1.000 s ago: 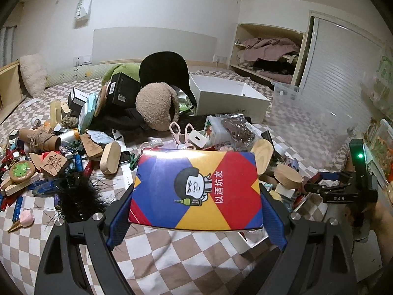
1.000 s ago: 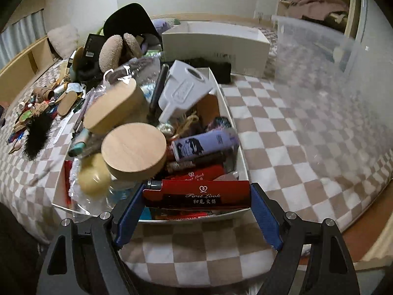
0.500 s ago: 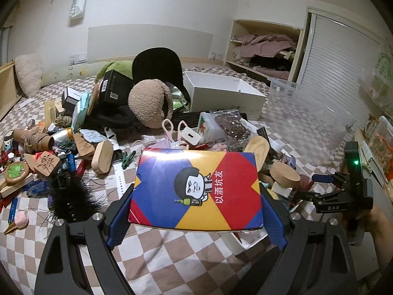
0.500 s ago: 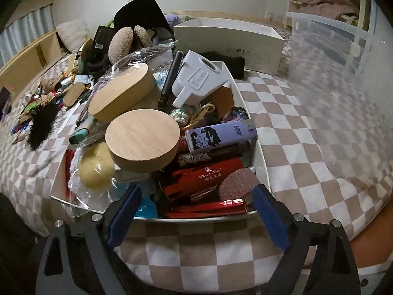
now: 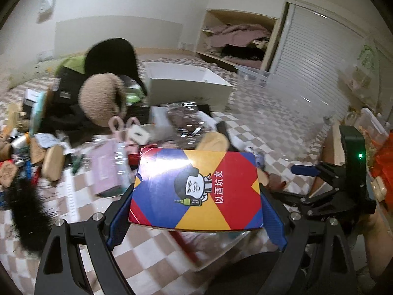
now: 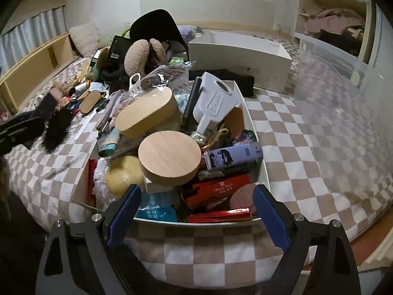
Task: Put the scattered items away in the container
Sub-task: 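Open the right tool to drop the red lighter into the container, then lower the card box into the container and open the left tool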
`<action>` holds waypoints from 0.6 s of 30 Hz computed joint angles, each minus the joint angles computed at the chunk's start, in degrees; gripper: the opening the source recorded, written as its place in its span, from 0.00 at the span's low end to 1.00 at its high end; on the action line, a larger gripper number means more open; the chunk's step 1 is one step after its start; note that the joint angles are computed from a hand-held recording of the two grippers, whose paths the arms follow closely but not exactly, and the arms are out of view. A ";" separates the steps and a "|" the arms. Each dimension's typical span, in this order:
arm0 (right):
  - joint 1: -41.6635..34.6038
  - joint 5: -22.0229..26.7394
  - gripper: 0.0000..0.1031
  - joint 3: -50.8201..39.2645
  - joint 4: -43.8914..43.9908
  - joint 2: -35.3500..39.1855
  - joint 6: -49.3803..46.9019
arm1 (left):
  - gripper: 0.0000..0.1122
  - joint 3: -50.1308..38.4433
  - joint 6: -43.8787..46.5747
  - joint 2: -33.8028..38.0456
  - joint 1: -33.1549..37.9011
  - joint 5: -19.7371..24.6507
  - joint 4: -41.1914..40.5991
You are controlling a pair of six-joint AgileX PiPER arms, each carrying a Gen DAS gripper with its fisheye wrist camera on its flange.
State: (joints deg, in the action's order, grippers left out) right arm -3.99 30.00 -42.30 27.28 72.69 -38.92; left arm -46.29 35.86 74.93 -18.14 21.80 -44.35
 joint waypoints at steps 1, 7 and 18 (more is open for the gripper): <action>-0.30 0.18 0.89 -0.10 0.78 0.12 -0.95 | 0.81 -1.21 0.14 1.35 -0.60 0.40 -0.31; -2.51 1.23 0.89 -0.01 4.30 0.88 -5.04 | 0.81 -10.19 -4.56 10.40 -4.92 1.69 4.56; -7.14 2.56 0.89 -0.54 10.84 3.12 -11.75 | 0.81 -22.60 -26.36 22.41 -13.11 3.49 28.43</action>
